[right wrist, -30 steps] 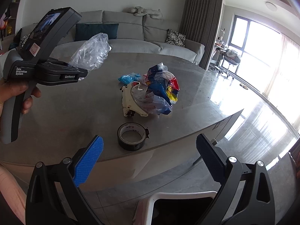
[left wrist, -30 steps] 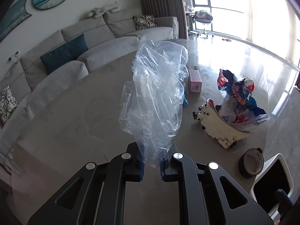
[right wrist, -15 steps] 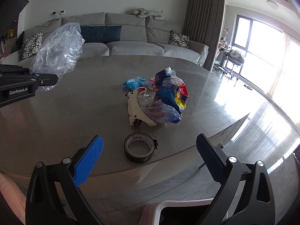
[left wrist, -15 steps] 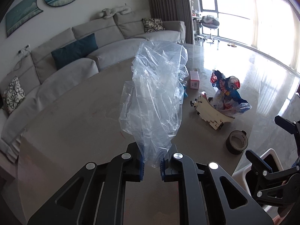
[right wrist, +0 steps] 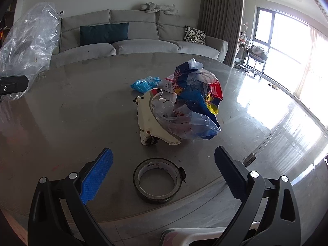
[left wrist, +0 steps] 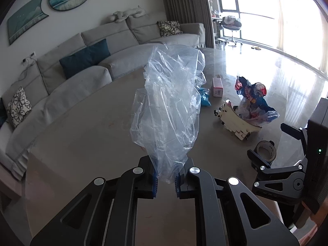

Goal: Collect trash
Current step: 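Grasp the black tape roll with the right tool while the left tool holds the bag, then carry both to the bin and open the left tool to drop the bag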

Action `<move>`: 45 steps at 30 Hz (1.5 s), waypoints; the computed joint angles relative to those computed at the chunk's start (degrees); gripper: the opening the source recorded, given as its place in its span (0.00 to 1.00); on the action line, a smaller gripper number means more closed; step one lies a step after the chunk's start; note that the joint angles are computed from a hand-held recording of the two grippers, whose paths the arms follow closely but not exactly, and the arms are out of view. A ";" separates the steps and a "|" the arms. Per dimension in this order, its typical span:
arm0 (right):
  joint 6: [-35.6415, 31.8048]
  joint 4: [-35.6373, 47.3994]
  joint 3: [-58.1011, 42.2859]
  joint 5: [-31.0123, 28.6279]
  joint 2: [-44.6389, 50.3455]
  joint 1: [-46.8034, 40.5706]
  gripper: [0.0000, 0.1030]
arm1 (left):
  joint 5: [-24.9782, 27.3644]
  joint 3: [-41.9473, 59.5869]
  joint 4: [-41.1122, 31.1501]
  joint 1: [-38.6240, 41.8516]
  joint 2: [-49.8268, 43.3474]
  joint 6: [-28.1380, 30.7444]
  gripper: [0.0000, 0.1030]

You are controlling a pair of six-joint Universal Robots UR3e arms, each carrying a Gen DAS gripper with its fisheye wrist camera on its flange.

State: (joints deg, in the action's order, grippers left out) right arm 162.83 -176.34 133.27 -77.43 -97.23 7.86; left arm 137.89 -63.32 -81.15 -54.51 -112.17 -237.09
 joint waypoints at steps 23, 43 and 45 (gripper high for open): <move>2.51 -0.71 5.68 4.95 -2.36 -2.03 0.50 | 0.24 -0.42 1.07 -0.88 0.85 1.11 0.13; -3.25 19.39 5.06 9.74 -25.54 -7.93 0.48 | 0.68 3.22 0.16 -3.26 -1.68 -0.08 0.14; -6.23 25.91 5.56 11.96 -32.06 -11.72 0.48 | 0.43 4.77 0.25 -3.97 -2.95 -0.02 0.14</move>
